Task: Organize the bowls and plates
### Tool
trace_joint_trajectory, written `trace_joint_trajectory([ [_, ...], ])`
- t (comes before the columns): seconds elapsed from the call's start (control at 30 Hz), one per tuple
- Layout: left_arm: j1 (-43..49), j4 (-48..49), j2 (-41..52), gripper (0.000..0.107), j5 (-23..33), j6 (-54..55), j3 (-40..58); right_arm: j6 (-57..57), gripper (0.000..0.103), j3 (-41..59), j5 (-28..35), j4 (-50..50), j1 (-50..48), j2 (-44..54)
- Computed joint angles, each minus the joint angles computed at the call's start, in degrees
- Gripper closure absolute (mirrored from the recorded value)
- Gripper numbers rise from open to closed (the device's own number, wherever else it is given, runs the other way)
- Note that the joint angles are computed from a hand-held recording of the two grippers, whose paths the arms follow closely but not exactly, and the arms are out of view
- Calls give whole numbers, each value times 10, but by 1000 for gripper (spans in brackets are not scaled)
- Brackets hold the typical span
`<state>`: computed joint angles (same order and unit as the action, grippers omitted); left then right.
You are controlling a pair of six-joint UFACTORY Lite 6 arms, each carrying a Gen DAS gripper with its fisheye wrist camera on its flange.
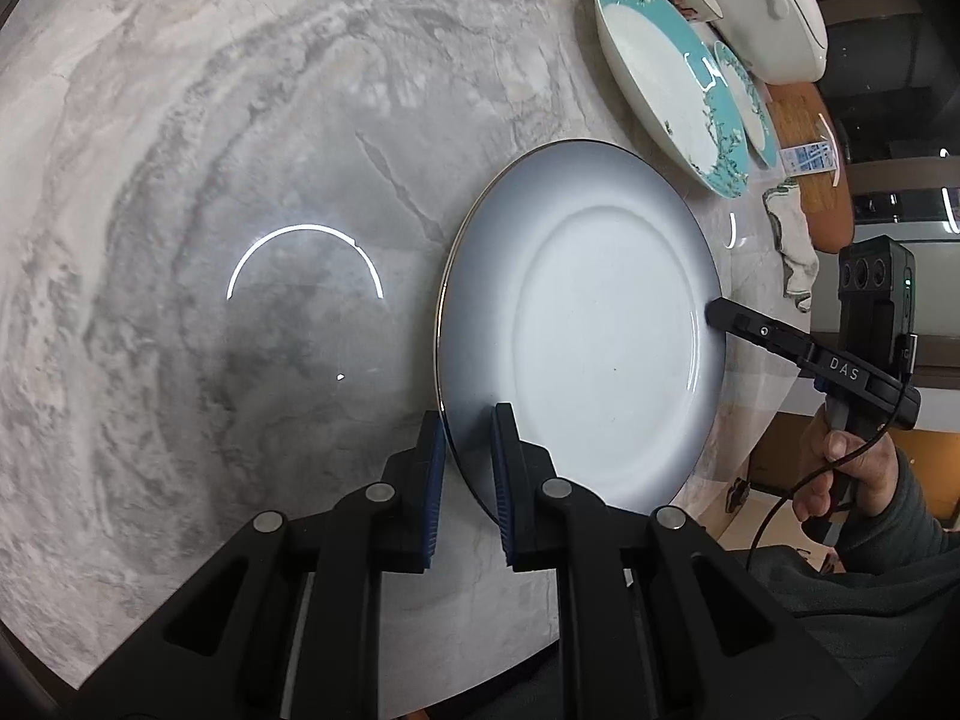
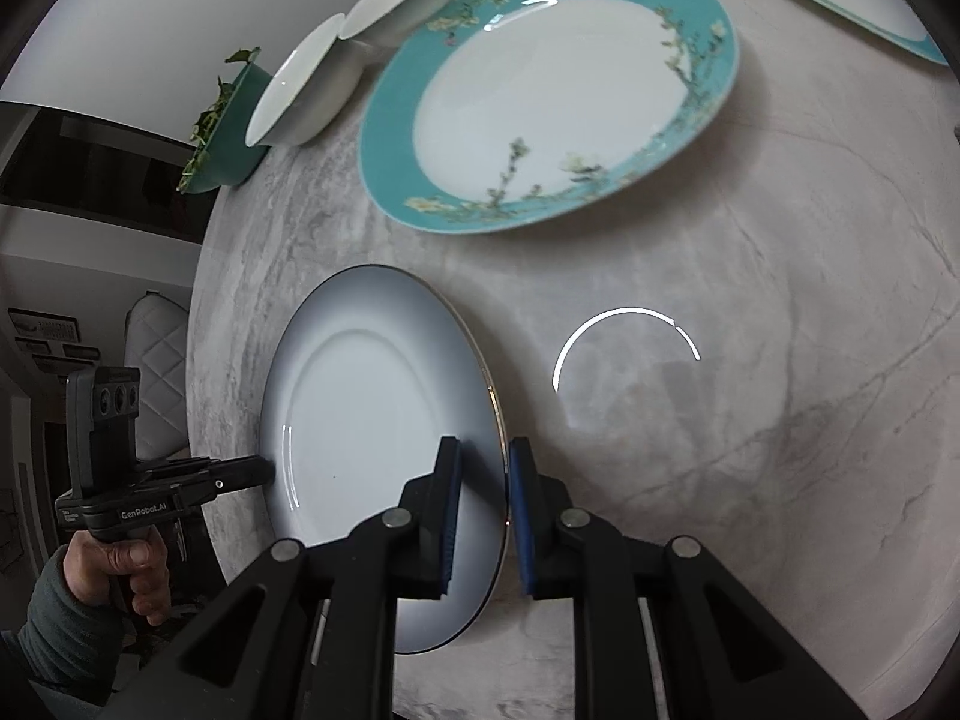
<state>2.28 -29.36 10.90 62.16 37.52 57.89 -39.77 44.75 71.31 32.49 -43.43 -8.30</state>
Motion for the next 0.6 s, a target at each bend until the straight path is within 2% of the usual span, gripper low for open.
trace_joint_trajectory([
  [0.4, -77, -21, -4, 94, -73, -42, -33, -42, 83, -15, -14, -11, -32, 10],
  [0.6, -61, -13, -15, 93, -75, -40, -37, -54, 82, -21, -13, -9, -35, 6],
])
